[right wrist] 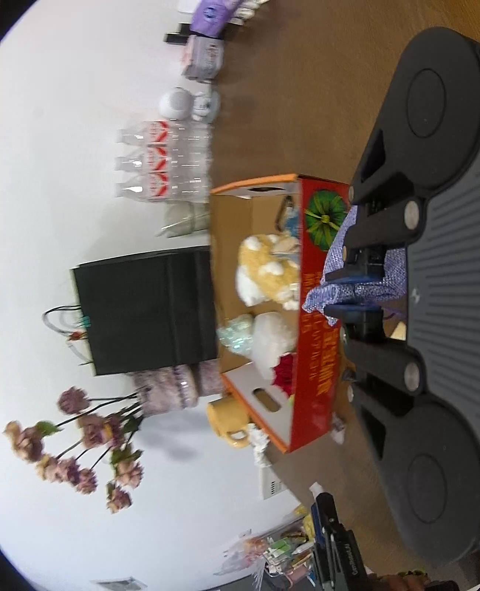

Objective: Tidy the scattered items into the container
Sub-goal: 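Drop the packet into the box with the left gripper while the right drops the pouch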

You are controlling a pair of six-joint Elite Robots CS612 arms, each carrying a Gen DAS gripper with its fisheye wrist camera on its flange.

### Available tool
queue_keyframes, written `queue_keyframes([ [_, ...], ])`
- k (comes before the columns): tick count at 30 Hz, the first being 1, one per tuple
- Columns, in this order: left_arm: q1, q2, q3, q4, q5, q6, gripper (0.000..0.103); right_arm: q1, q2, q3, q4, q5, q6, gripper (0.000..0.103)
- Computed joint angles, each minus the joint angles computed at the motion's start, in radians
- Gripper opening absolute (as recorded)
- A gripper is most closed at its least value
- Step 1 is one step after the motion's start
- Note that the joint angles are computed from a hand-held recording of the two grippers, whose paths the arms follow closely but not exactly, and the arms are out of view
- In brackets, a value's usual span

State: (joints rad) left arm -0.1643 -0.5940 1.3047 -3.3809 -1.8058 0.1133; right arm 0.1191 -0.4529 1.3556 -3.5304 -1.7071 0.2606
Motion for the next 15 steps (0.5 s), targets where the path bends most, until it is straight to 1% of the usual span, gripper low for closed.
queue_keyframes([
  [4,-0.007,-0.006,-0.018,-0.005,-0.022,-0.001,0.023,-0.007,-0.011,0.009,-0.036,0.019,-0.014,0.01],
  [8,-0.017,0.005,-0.077,0.004,-0.047,-0.014,0.023,-0.019,-0.019,-0.007,-0.085,0.04,-0.036,0.01],
  [12,-0.032,0.046,-0.188,0.033,-0.058,-0.067,0.023,-0.029,-0.009,-0.076,-0.088,0.043,-0.075,0.01],
  [15,-0.048,0.084,-0.271,0.072,-0.036,-0.079,0.023,-0.037,0.012,-0.155,-0.032,0.064,-0.098,0.01],
])
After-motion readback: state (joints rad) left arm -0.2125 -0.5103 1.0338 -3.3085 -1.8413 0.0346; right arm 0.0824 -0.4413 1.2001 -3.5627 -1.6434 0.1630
